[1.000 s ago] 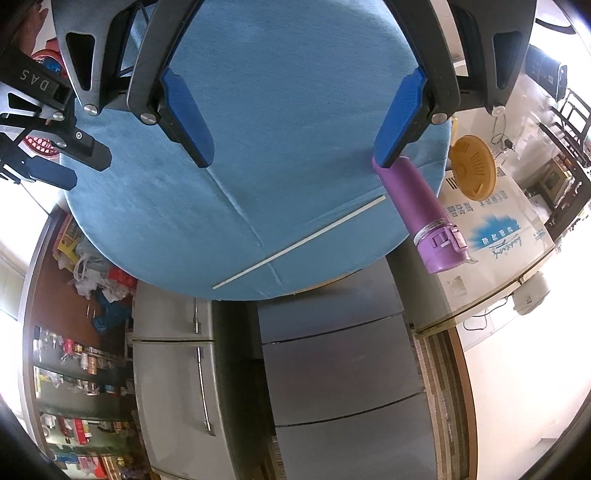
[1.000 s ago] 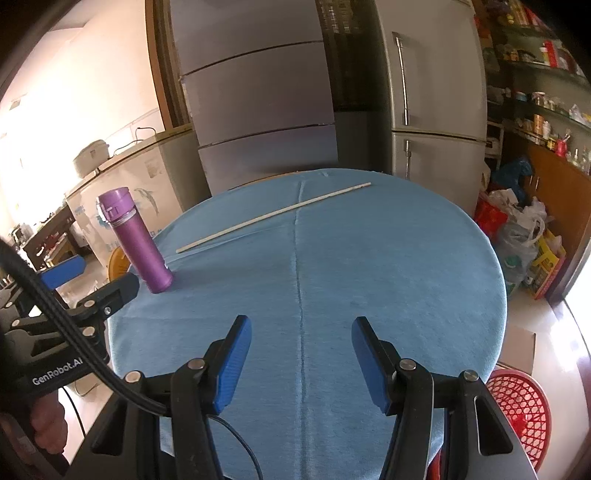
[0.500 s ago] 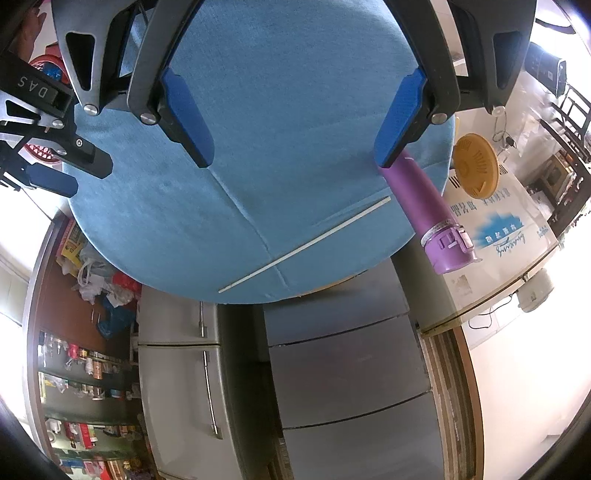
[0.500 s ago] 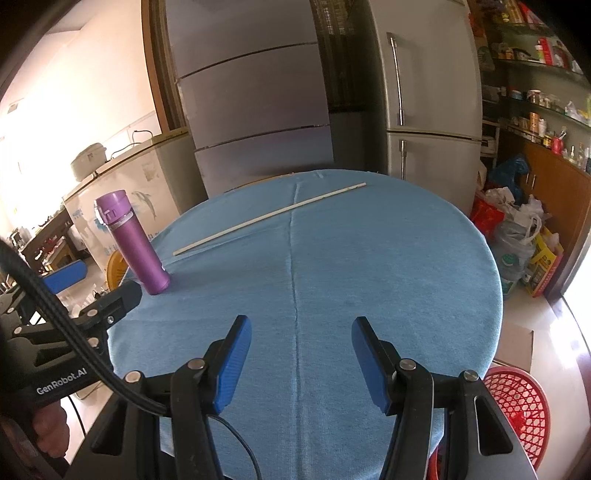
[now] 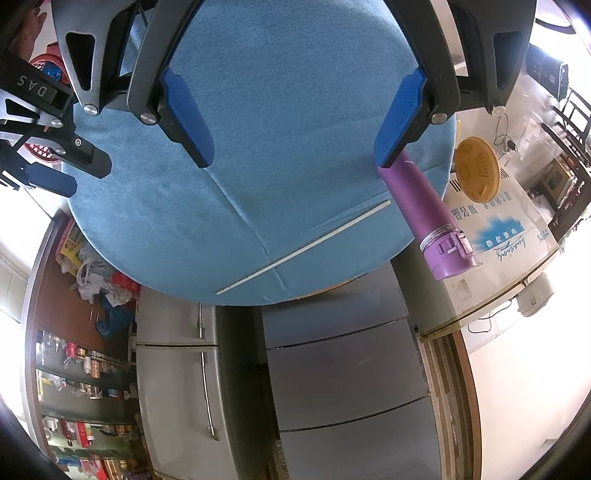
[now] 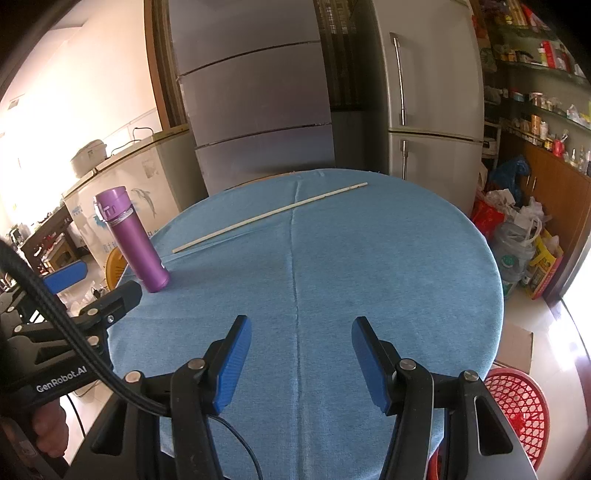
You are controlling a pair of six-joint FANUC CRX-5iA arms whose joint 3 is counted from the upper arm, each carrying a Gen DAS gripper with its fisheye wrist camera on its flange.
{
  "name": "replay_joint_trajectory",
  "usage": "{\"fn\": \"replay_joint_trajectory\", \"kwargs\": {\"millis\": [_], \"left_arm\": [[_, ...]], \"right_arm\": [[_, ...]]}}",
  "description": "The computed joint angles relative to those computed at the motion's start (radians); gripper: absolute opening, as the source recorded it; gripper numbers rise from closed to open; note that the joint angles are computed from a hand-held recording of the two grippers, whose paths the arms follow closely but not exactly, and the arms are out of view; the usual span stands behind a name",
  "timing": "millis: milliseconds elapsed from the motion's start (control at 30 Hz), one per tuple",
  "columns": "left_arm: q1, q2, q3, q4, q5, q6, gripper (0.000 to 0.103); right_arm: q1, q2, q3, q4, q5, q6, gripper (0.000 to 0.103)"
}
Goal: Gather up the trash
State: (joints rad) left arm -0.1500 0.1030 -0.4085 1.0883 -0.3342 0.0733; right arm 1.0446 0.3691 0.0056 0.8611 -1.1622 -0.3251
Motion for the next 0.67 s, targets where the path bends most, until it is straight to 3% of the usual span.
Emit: {"fn": "replay_joint_trajectory", "kwargs": {"millis": [567, 667], "left_arm": [[-0.003, 0.031, 0.028, -0.011, -0.028, 0.011, 0.088], [-0.003, 0.063, 0.064, -0.064, -0.043, 0.057, 0.088]], "right_arm": [[-0.019, 0.001, -0.004, -0.007, 0.013, 0.019, 0.061], [-0.036, 0.001, -0.013, -0.012, 0.024, 0.029, 0.061]]}}
